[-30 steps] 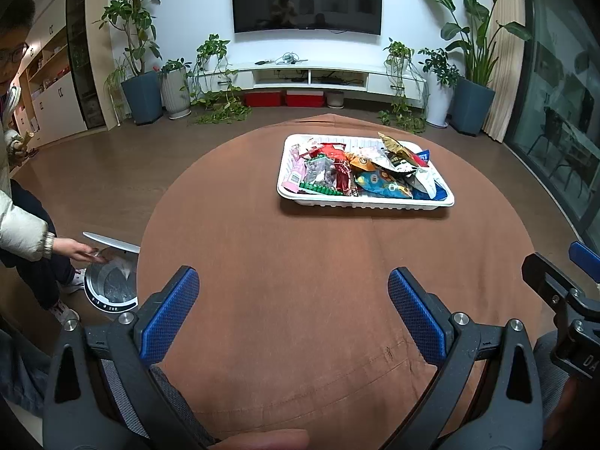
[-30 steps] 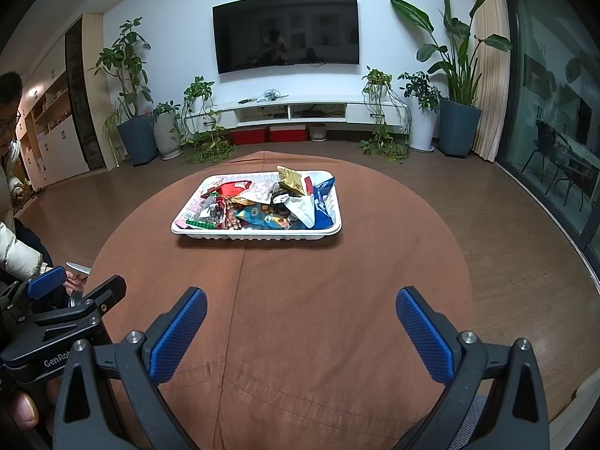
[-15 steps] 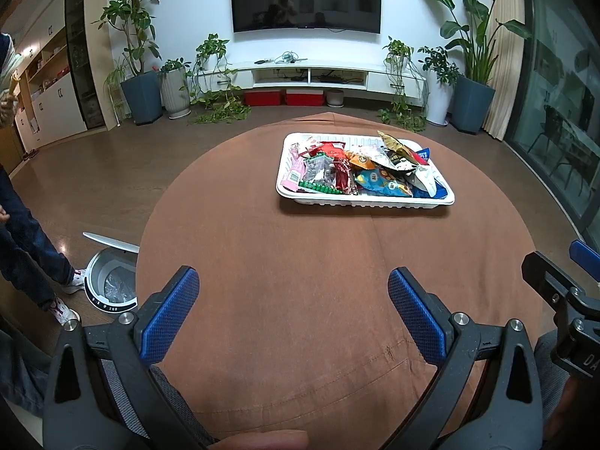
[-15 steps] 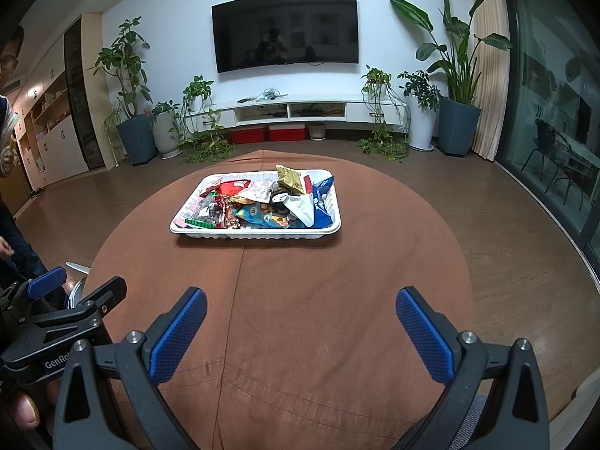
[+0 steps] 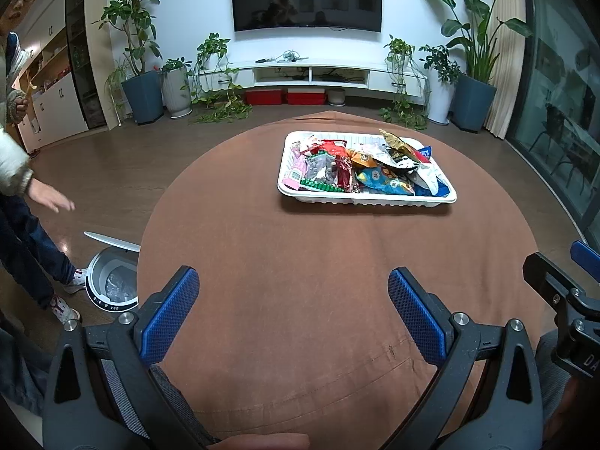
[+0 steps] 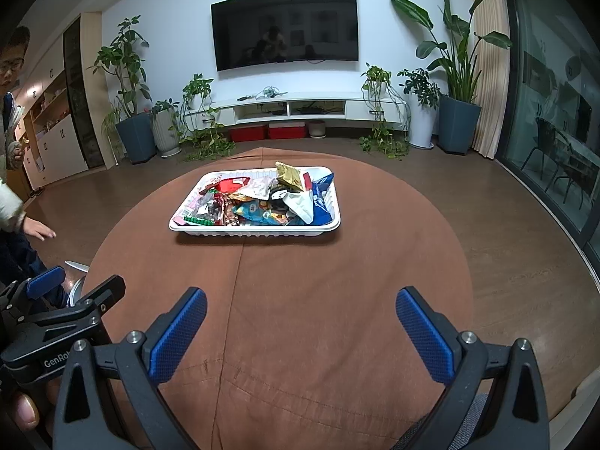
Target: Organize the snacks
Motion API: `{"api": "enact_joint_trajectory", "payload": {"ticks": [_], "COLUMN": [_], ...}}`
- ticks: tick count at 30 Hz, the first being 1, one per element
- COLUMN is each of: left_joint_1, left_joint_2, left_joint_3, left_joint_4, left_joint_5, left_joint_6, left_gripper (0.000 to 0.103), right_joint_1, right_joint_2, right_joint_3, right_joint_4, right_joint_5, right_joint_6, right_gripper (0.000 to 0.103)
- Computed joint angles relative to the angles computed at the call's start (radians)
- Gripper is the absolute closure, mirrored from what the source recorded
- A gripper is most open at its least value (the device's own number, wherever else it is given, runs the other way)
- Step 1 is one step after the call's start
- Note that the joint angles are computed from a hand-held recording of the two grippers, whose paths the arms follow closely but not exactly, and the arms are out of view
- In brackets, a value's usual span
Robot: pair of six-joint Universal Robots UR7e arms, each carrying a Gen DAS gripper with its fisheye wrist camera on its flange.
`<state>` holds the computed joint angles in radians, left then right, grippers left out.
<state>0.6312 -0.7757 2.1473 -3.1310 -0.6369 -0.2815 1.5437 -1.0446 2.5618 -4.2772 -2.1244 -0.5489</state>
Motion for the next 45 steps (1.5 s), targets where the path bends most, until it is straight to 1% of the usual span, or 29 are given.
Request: {"api": "enact_joint_trajectory", "payload": {"ticks": [17,27,45], "left_joint_1": [0.005,0.003,0.004], "left_joint_2": [0.001,0.001,-0.001], "left_joint_3": [0.005,0.002,0.004], "left_joint_4": [-0.006,0.001,0.001], "left_joint_5": [-0.001,0.0,0.001], "left_joint_6": [0.005,0.003,0.005], "left_gripper": [0.001,0.001,0.001], "right_joint_1": [0.005,-0.005,-0.002], "right_joint_2": [-0.013,-0.006,-0.014], "right_joint_3": [-0.001,0.013,0.016], "right_joint_4": [0.018,-0.004,0.007], "right_joint_5": [-0.004,0.004,0.0], "right_joint_6": [0.003,0.001,0.004], "right_gripper": [0.0,0.0,0.0]}}
